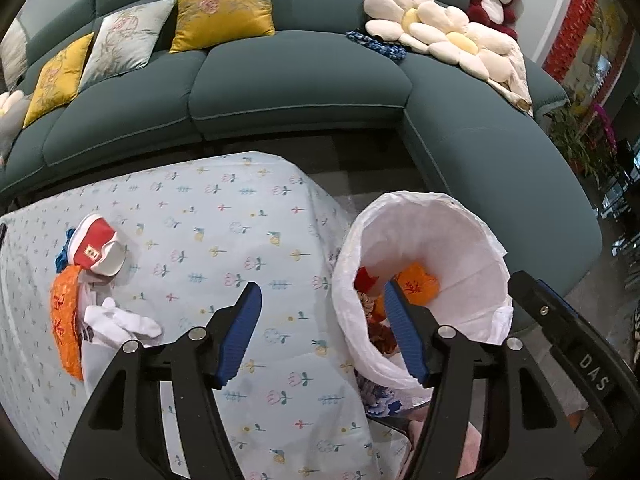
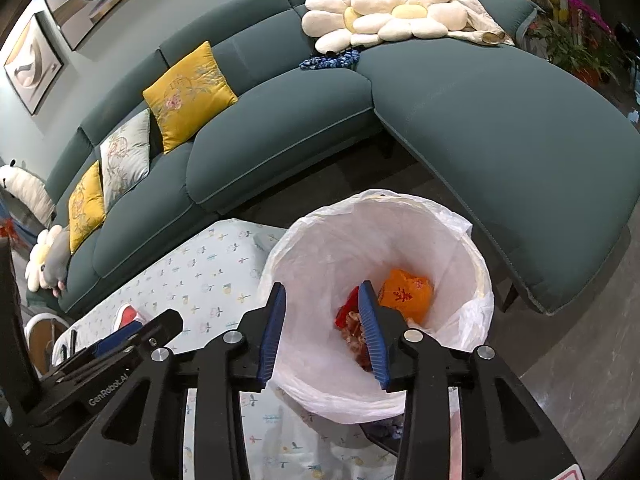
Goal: Collect trash
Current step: 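Move both tools back over the trash pile on the table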
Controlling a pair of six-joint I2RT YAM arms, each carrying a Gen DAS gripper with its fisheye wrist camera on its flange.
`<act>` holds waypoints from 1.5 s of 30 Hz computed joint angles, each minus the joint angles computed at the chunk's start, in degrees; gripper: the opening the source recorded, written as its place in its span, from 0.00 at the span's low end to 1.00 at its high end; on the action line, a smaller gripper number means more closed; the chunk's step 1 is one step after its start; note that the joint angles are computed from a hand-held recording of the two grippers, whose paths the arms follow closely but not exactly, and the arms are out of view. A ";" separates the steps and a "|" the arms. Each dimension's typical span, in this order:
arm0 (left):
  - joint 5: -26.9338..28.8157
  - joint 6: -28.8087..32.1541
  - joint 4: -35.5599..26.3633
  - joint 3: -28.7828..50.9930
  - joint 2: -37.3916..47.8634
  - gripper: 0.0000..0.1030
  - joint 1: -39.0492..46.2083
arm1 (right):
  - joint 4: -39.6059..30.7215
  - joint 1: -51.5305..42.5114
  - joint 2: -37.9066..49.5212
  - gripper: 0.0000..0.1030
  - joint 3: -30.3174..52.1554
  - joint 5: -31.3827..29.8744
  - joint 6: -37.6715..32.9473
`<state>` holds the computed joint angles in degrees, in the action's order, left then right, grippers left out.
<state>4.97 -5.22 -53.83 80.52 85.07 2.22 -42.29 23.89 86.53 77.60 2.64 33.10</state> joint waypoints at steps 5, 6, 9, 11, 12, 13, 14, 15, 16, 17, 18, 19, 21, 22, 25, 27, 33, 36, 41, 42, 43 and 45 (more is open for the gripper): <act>0.83 1.07 -0.43 -0.95 -1.56 0.59 2.46 | -1.47 3.74 0.39 0.42 1.54 2.40 0.65; 1.17 1.31 -0.61 -1.13 -1.95 0.59 3.28 | -1.88 4.49 0.57 0.42 2.00 2.85 0.68; 1.98 2.16 -0.98 -1.92 -3.14 0.59 5.70 | -2.68 6.48 0.86 0.42 2.84 3.55 1.15; 2.62 2.67 -1.26 -2.31 -3.83 0.59 7.30 | -3.26 7.86 1.13 0.42 3.56 4.16 1.63; 2.92 3.01 -1.48 -2.53 -4.27 0.59 8.25 | -3.65 8.58 1.37 0.43 4.07 4.52 1.76; 3.31 3.48 -1.69 -2.78 -4.75 0.59 9.26 | -4.11 9.59 1.66 0.43 4.66 5.05 2.01; 3.51 3.82 -1.78 -2.94 -5.01 0.59 9.88 | -4.33 10.20 1.77 0.43 5.00 5.30 2.16; 3.92 4.56 -1.98 -3.23 -5.53 0.59 11.10 | -4.61 10.98 2.04 0.44 5.55 5.63 2.43; 4.23 5.13 -2.13 -3.45 -5.96 0.59 12.06 | -4.87 11.67 2.30 0.44 6.03 5.88 2.63; 4.49 5.57 -2.30 -3.60 -6.27 0.60 12.85 | -5.21 12.55 2.71 0.44 6.73 6.21 2.85; 5.05 6.21 -2.55 -3.86 -6.76 0.60 14.20 | -5.48 13.28 3.10 0.44 7.33 6.48 3.00; 5.38 6.54 -2.71 -3.99 -7.00 0.60 15.07 | -5.74 14.09 3.43 0.44 7.89 6.73 3.18; 6.17 7.67 -3.09 -4.38 -7.59 0.60 17.51 | -6.29 15.86 4.39 0.44 9.22 7.39 3.59; 6.48 8.20 -3.25 -4.53 -7.79 0.60 18.56 | -6.56 16.92 4.97 0.44 9.98 7.68 3.89; 7.65 9.91 -3.70 -5.08 -8.38 0.63 22.28 | -7.26 19.10 6.16 0.44 11.51 8.43 4.32; 8.49 11.35 -3.93 -5.35 -8.57 0.63 25.04 | -7.72 20.67 7.09 0.44 12.67 8.81 4.63; 10.75 15.63 -4.51 -5.88 -7.80 0.64 33.19 | -8.98 24.82 10.33 0.44 16.27 9.89 5.33; 11.44 17.39 -4.33 -6.30 -7.17 0.68 37.16 | -9.38 26.91 12.12 0.44 17.86 10.25 5.80; 12.24 20.97 -3.73 -7.69 -5.17 0.70 43.99 | -10.03 29.57 15.63 0.44 20.96 10.20 6.33; 12.42 21.64 -3.52 -8.17 -4.77 0.70 45.22 | -10.33 30.09 16.54 0.44 21.84 10.16 6.41; 12.45 22.24 -3.40 -8.57 -4.26 0.70 46.31 | -10.48 30.73 17.61 0.44 22.69 10.04 6.50; 12.59 23.54 -3.14 -9.17 -2.72 0.70 48.59 | -10.87 31.63 19.42 0.44 24.30 9.86 6.66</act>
<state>17.56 18.31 -56.97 71.35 82.35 50.81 -53.17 55.52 105.95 101.90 12.49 39.76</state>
